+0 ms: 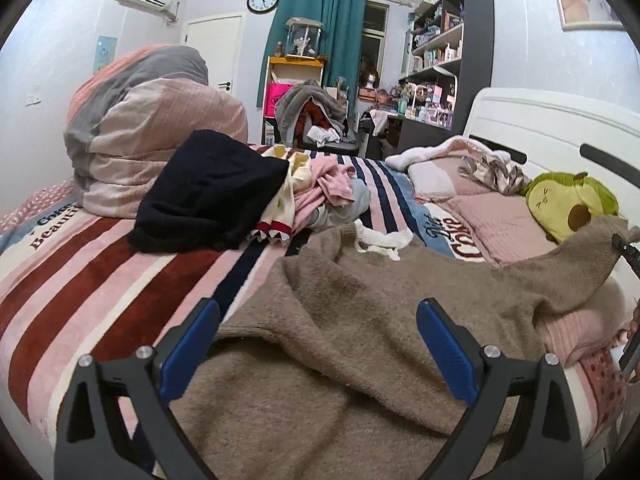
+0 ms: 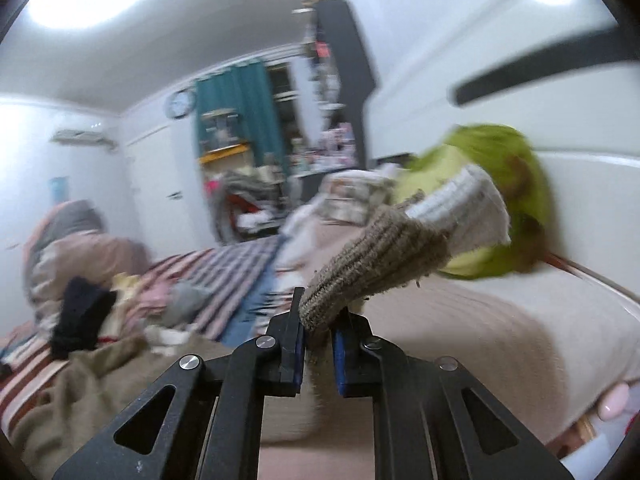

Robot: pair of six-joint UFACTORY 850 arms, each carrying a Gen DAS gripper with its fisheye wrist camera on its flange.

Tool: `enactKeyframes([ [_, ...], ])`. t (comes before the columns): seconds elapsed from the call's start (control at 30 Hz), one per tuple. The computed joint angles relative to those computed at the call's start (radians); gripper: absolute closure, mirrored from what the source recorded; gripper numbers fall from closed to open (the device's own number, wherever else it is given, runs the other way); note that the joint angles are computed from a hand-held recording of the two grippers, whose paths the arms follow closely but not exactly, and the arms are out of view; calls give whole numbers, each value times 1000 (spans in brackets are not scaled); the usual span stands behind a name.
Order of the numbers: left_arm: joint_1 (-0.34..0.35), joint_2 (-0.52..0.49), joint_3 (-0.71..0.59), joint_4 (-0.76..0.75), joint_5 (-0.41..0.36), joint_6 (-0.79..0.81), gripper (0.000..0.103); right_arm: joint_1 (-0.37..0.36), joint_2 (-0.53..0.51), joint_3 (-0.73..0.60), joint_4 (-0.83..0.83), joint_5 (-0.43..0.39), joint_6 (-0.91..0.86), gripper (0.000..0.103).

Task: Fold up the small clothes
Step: 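Carry the sleeve across the sweater body with the right gripper and release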

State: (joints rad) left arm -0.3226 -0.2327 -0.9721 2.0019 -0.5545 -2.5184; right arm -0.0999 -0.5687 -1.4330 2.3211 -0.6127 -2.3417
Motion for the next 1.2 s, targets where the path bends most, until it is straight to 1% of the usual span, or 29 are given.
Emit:
enactKeyframes([
  [0.07, 3, 26, 25, 15, -3, -19, 6, 24, 24, 12, -98, -23, 46, 97],
  [0.2, 25, 90, 93, 86, -1, -101, 6, 82, 61, 38, -228, -58, 107, 98],
  [0.3, 47, 132, 137, 132, 13, -142, 6, 127, 81, 52, -295, -76, 143, 98],
  [0.4, 65, 171, 176, 150, 29, -136, 6, 179, 104, 81, -308, -80, 114, 98],
  [0.53, 86, 225, 234, 167, 30, -141, 5, 236, 106, 93, -374, -96, 155, 98],
  [0.63, 107, 255, 271, 215, 46, -184, 5, 285, 100, 102, -453, -82, 187, 98],
  [0.7, 117, 268, 288, 229, 55, -190, 5, 320, 91, 109, -524, -55, 221, 98],
  [0.87, 135, 286, 318, 273, 72, -218, 5, 383, 50, 115, -735, 10, 375, 98],
  [0.97, 143, 285, 320, 279, 87, -222, 5, 410, 39, 129, -811, 49, 437, 92],
  [1.03, 145, 279, 318, 281, 97, -221, 5, 416, 32, 129, -853, 45, 481, 81],
  [1.07, 145, 275, 316, 279, 99, -218, 5, 421, 24, 118, -880, 29, 508, 70],
  [1.1, 147, 272, 314, 280, 102, -216, 5, 423, 25, 122, -896, 10, 519, 64],
  [1.2, 145, 271, 314, 280, 103, -218, 5, 423, 28, 125, -930, -27, 532, 63],
])
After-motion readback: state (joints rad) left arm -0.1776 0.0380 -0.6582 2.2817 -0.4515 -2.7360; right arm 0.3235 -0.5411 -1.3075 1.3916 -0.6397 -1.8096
